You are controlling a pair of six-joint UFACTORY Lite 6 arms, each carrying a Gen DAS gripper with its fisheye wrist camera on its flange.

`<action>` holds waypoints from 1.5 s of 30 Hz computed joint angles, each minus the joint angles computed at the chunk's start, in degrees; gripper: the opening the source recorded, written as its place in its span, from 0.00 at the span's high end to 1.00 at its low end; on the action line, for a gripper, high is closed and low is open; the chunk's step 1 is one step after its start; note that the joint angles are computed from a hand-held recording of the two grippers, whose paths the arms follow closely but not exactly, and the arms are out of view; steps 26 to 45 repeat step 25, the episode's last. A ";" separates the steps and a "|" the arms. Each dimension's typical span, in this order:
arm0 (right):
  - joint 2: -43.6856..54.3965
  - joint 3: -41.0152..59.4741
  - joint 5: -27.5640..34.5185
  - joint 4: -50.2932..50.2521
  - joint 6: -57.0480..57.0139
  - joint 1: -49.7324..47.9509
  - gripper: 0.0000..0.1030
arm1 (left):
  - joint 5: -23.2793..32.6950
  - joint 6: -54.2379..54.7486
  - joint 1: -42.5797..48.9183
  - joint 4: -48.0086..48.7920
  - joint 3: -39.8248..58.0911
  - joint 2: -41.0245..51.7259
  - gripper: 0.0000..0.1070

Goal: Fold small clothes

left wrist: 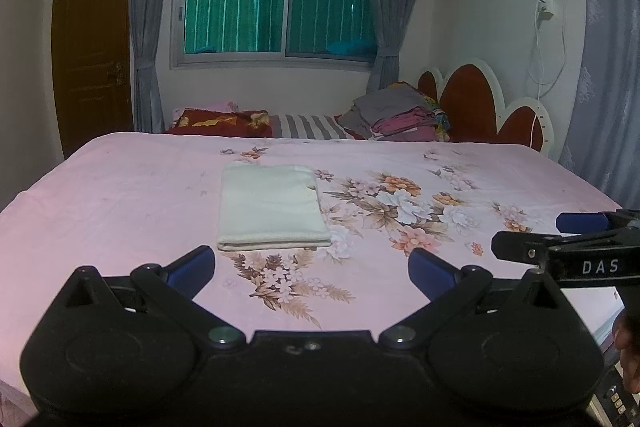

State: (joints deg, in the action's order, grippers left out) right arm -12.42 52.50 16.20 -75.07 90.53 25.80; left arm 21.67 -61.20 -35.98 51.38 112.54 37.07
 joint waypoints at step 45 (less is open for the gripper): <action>0.55 -0.05 -0.59 -1.43 1.40 -0.35 0.00 | 0.25 -4.70 0.46 6.24 -0.34 -0.01 0.04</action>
